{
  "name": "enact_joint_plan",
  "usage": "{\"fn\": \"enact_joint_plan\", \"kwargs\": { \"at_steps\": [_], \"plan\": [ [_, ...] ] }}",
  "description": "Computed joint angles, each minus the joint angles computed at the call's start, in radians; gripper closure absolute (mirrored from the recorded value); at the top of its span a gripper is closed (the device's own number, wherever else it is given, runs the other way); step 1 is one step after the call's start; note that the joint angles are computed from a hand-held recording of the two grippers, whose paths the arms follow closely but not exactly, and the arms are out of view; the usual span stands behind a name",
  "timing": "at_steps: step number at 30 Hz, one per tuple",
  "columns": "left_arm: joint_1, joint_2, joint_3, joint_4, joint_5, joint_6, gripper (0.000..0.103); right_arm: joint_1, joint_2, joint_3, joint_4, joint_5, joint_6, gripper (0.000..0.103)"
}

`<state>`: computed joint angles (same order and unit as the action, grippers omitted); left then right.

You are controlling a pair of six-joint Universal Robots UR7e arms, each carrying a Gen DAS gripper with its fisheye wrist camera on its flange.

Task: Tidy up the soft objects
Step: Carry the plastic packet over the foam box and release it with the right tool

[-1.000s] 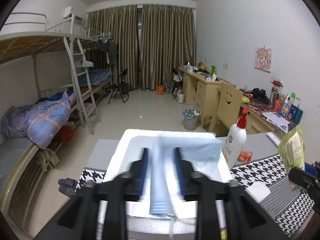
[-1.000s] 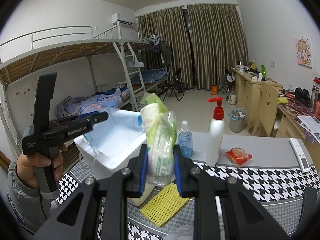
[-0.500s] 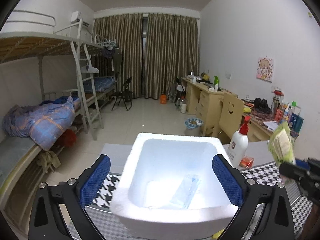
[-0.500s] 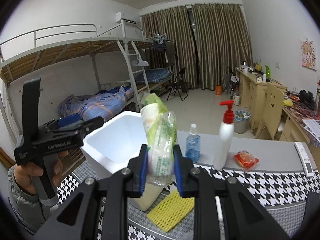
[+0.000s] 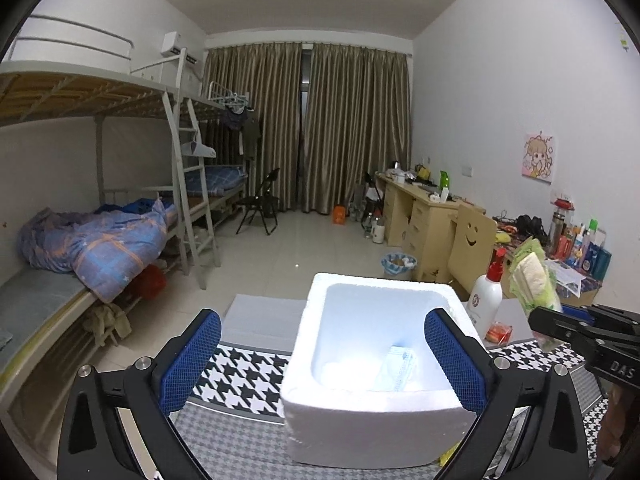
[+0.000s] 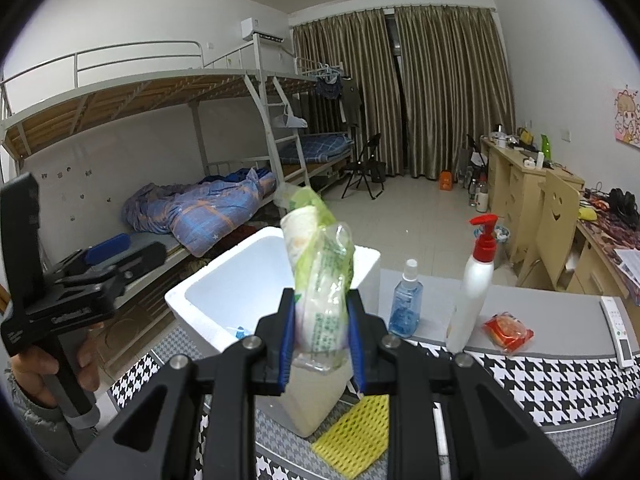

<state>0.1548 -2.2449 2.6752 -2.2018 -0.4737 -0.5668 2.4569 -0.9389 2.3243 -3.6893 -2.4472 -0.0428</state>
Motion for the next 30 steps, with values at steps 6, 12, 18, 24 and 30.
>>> {"fn": "enact_joint_plan", "kwargs": {
  "at_steps": [6,12,18,24,30],
  "plan": [
    [-0.021,-0.082,-0.018,0.170,0.022,-0.084,0.001,-0.007,0.016,-0.026,0.018,0.013,-0.016,0.075],
    [-0.051,-0.150,-0.029,0.321,0.021,-0.159,0.001,-0.019,0.029,-0.061,0.054,0.030,-0.017,0.075],
    [-0.086,-0.204,-0.042,0.457,0.028,-0.238,0.001,-0.030,0.045,-0.083,0.086,0.044,-0.008,0.075],
    [-0.137,-0.265,-0.068,0.666,0.049,-0.378,0.001,-0.036,0.057,-0.107,0.119,0.053,-0.006,0.075],
    [-0.136,-0.289,-0.077,0.753,0.044,-0.441,0.001,-0.049,0.066,-0.121,0.145,0.064,-0.010,0.074]
  ]
}}
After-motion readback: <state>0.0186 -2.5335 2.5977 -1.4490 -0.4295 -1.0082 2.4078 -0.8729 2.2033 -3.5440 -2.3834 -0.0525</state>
